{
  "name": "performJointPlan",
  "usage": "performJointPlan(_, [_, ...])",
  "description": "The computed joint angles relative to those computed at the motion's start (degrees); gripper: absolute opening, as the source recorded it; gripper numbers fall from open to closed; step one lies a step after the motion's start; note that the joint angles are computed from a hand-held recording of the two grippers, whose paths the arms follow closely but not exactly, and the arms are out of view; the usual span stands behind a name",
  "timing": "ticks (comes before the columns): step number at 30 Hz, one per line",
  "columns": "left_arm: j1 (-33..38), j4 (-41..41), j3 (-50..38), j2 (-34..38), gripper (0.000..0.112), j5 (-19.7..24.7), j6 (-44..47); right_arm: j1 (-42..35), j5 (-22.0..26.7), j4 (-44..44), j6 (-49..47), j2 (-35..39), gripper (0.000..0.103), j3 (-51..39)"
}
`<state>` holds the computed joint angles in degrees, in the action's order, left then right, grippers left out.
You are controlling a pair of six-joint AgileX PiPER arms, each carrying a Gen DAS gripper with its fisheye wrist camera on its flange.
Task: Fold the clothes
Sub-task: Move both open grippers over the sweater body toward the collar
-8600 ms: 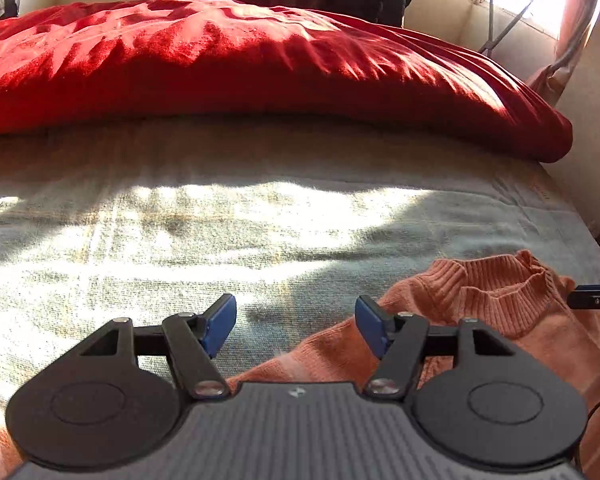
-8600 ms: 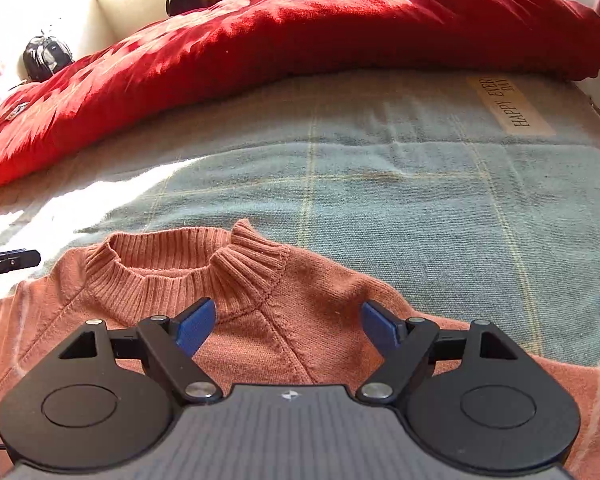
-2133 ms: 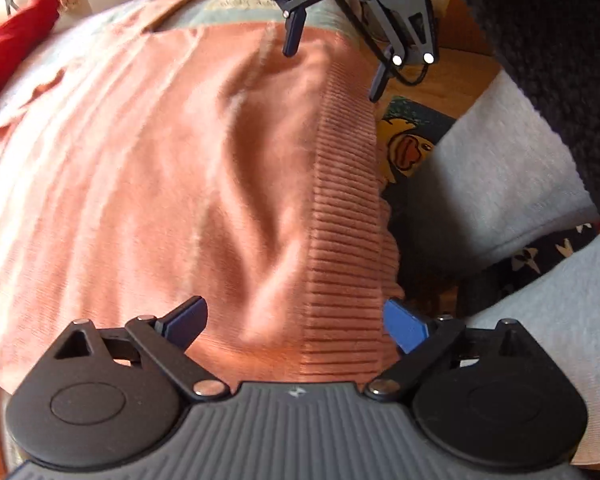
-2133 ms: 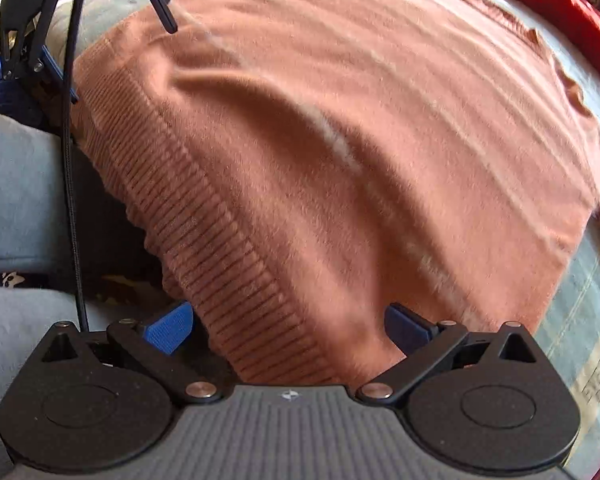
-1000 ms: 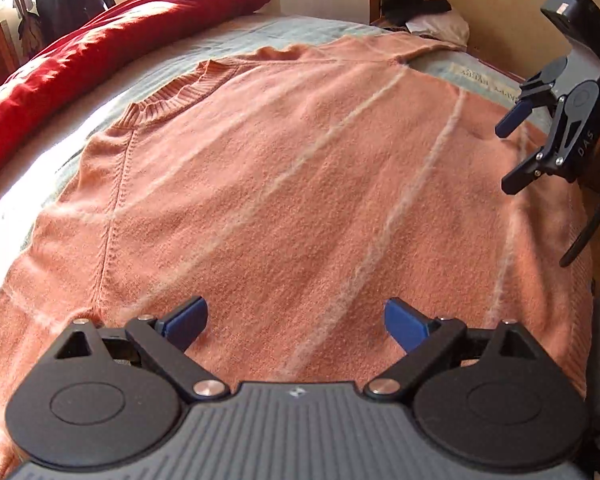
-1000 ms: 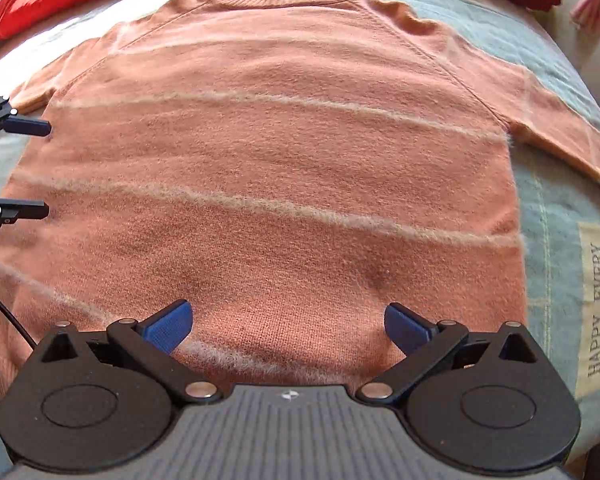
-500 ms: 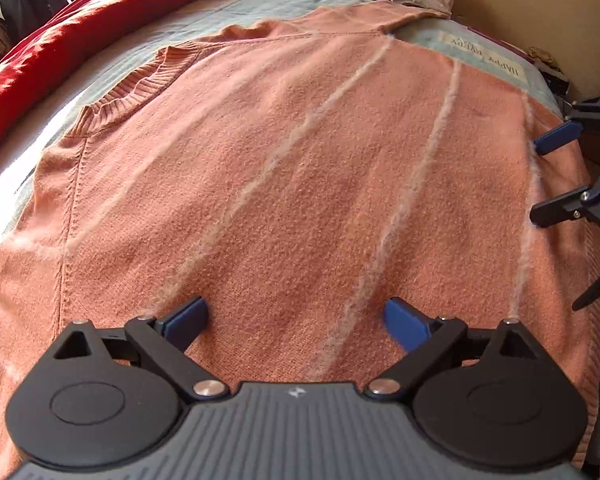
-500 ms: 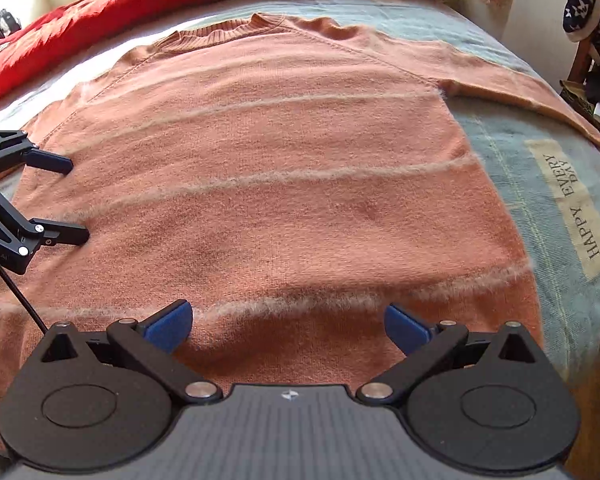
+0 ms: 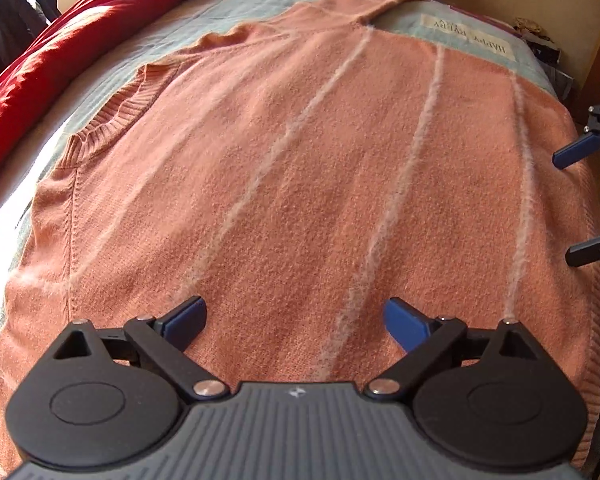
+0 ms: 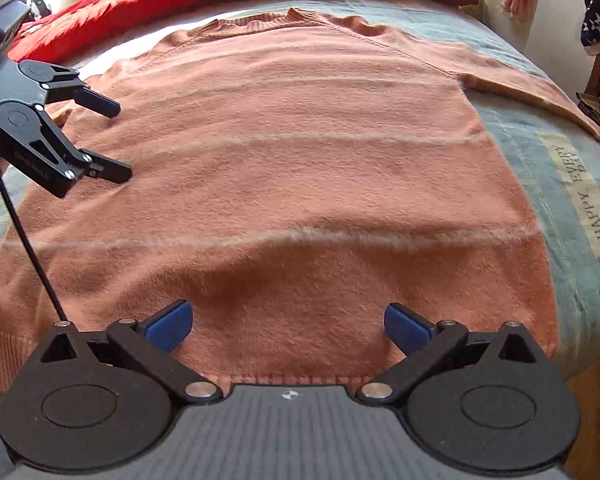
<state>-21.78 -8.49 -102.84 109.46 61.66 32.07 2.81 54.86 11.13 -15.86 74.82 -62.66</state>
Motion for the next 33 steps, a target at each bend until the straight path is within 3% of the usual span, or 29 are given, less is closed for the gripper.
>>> performJointPlan(3, [1.9,-2.0,2.1,-1.2,0.098,-0.2,-0.1,2.2,-2.4,-1.9,0.2,-1.6,0.103,3.4])
performJointPlan(8, [2.7,-1.1,0.2,-2.5,0.095,2.5,-2.4,-0.9,6.9,-0.4,-1.8,-0.5,0.103,-2.1])
performJointPlan(13, [2.0,-1.8,1.9,-3.4,0.096,1.8,-3.3,0.6,5.5,-1.6,1.7,4.1,0.103,-4.8])
performJointPlan(18, [3.0,-1.5,10.3,-9.9,0.096,1.9,-4.2,0.9,3.2,-1.8,1.9,2.9,0.103,-2.5])
performJointPlan(22, [3.6,-4.3,15.4,-14.7,0.096,3.8,3.2,1.6,4.3,-2.9,2.7,4.1,0.103,-4.0])
performJointPlan(26, [4.7,-5.4,22.7,-19.7,0.096,2.8,7.2,1.9,5.9,-3.4,2.9,5.1,0.103,-5.5])
performJointPlan(30, [5.7,-6.1,21.1,-20.5,0.096,6.4,8.9,1.9,7.1,-3.5,2.5,6.0,0.103,-6.6])
performJointPlan(33, [6.1,-9.5,20.5,-20.1,0.096,4.7,11.0,2.9,6.7,-4.6,3.7,6.0,0.103,-6.4])
